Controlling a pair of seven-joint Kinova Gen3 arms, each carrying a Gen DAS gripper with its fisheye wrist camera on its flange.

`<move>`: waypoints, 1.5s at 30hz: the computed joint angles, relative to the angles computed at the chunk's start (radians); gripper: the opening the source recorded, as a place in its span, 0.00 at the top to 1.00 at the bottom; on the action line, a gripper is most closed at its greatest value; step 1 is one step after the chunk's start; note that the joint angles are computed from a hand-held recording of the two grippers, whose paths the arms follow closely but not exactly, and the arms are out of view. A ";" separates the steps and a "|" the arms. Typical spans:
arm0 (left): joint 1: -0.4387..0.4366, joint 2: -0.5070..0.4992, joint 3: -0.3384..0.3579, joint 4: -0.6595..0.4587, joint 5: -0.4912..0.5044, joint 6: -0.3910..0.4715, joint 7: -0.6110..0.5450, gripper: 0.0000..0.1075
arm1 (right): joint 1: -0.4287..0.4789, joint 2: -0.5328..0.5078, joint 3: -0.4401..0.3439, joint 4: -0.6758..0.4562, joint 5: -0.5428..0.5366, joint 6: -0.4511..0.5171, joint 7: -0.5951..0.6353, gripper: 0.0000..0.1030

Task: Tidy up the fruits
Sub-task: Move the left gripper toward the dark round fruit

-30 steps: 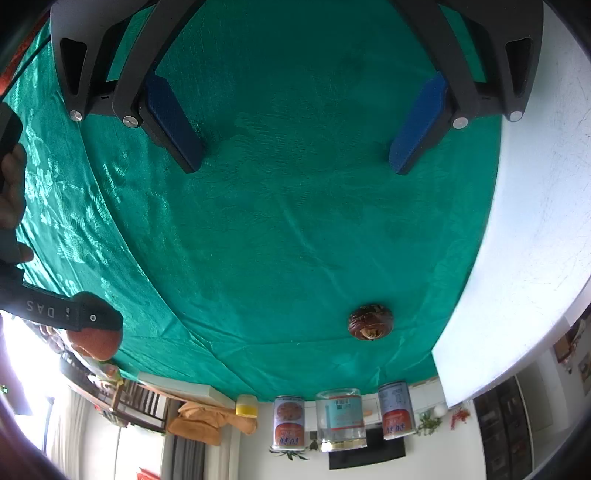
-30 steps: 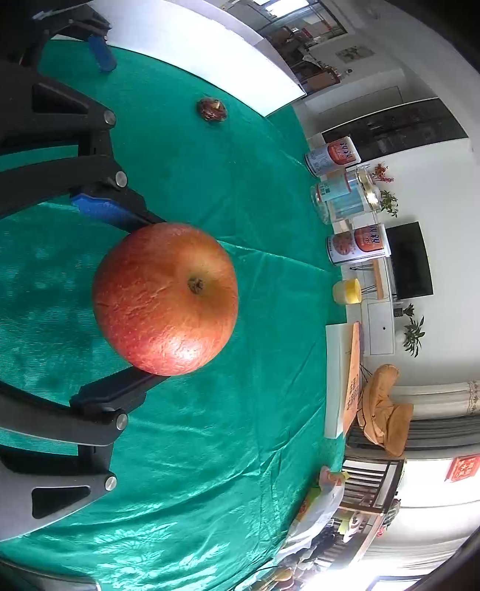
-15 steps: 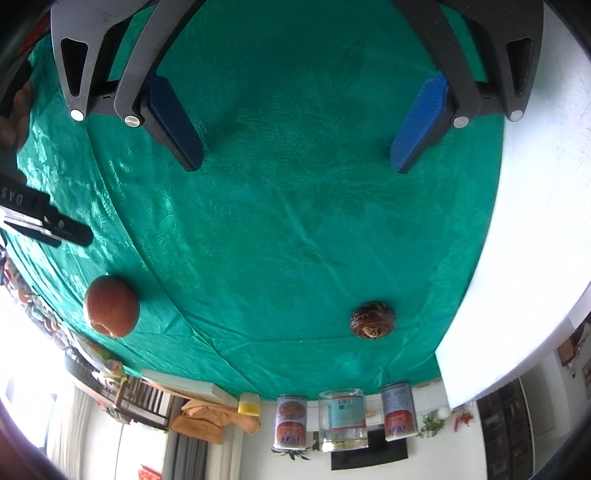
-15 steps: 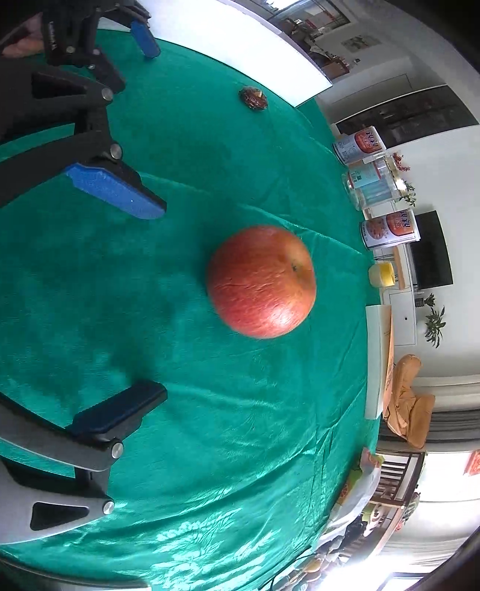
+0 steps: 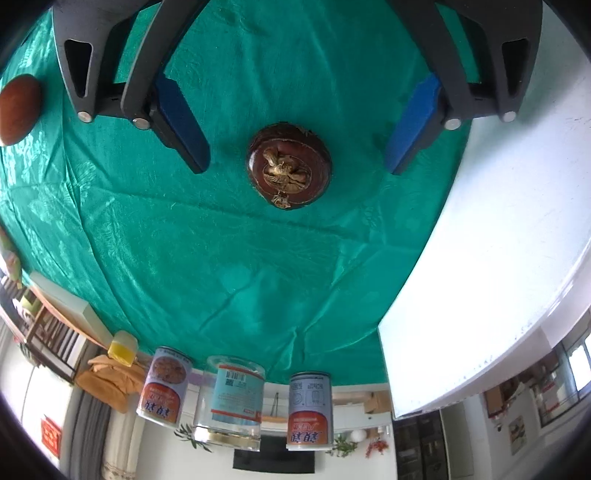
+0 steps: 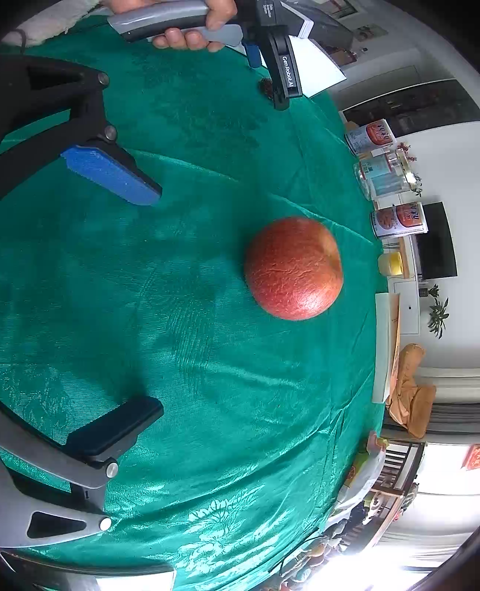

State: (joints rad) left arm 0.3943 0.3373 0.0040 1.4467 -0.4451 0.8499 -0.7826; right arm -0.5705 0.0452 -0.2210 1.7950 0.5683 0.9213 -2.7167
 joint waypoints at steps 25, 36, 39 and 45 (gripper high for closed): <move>0.028 -0.157 0.107 0.212 0.109 -0.125 -0.267 0.07 | 0.000 0.007 0.000 -0.008 0.002 0.004 -0.001 0.00; 0.023 -0.152 0.111 0.205 0.111 -0.120 -0.265 0.05 | -0.009 0.015 0.007 -0.016 0.004 0.016 0.005 0.00; 0.023 -0.152 0.111 0.205 0.110 -0.120 -0.265 0.05 | -0.013 0.017 0.006 -0.018 0.007 0.020 0.001 0.00; 0.022 -0.152 0.111 0.205 0.111 -0.120 -0.266 0.05 | -0.022 0.028 0.006 -0.030 0.012 0.044 0.006 0.00</move>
State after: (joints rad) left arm 0.4168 0.1858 0.1152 1.6519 -0.3343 0.7294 -1.0482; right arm -0.5921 0.0727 -0.2151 1.7650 0.5802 0.9649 -2.7109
